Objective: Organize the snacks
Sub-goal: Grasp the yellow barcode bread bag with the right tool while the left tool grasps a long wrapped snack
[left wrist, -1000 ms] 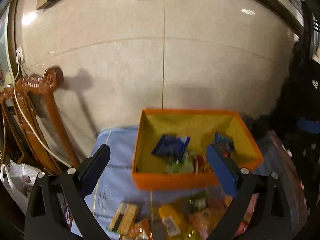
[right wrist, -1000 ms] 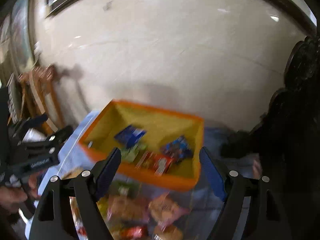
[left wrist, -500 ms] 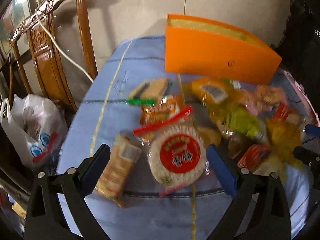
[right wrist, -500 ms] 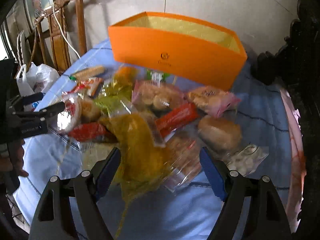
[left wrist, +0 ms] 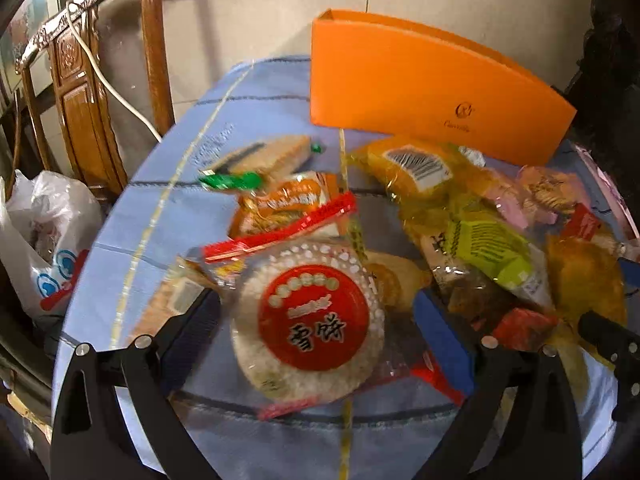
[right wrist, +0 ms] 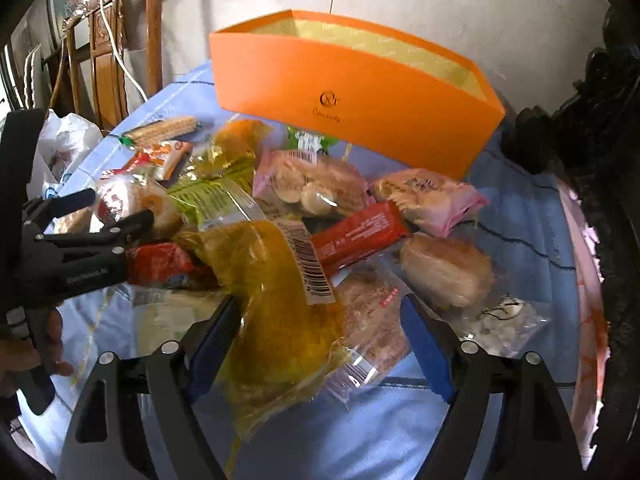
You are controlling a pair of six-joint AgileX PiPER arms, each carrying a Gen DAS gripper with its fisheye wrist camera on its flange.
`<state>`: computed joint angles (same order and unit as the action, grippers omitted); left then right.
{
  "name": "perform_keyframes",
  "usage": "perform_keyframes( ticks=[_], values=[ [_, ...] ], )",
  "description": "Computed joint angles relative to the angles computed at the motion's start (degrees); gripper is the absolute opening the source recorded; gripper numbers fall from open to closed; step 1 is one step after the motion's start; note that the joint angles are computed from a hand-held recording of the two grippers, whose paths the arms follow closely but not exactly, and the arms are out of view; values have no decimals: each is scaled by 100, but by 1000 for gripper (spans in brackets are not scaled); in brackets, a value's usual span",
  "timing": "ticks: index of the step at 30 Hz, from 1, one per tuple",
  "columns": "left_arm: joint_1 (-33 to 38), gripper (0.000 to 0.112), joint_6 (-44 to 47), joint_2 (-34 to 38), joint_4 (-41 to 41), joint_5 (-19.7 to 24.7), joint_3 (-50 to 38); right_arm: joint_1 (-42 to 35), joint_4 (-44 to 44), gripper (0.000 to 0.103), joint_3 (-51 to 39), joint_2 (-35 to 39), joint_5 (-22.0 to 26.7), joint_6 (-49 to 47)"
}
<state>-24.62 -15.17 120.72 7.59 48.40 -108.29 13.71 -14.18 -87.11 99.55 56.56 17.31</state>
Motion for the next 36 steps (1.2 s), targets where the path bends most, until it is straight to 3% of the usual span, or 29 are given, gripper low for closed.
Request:
perform_keyframes(
  ticks=[1,2,3,4,5,6,14,16,21,36],
  values=[
    [7,96,-66,25,-8,-80,22,-9,20,82,-39,100,15,-12],
    [25,96,-118,30,-38,-172,64,-5,25,75,-63,168,51,-6],
    [57,95,-94,32,-149,-243,100,-44,159,64,-73,218,58,-95],
    [86,90,-14,-12,-279,-340,186,-7,63,46,-2,180,-24,-27],
    [124,67,208,-83,-523,-484,311,-5,98,45,27,153,-45,-66],
    [97,59,416,-193,-640,-667,482,-69,305,44,82,101,-87,-166],
    [266,57,807,-399,-1362,-658,703,-206,408,41,588,-399,-318,-32],
    [273,52,851,-534,-1446,-714,813,-256,467,41,662,-554,-391,-12],
    [342,18,992,-940,-1746,-708,1040,-497,877,40,718,-928,-508,-186],
    [761,16,1984,-1674,-3169,-454,1321,-501,1158,39,517,-1495,-525,-332]
  ],
)
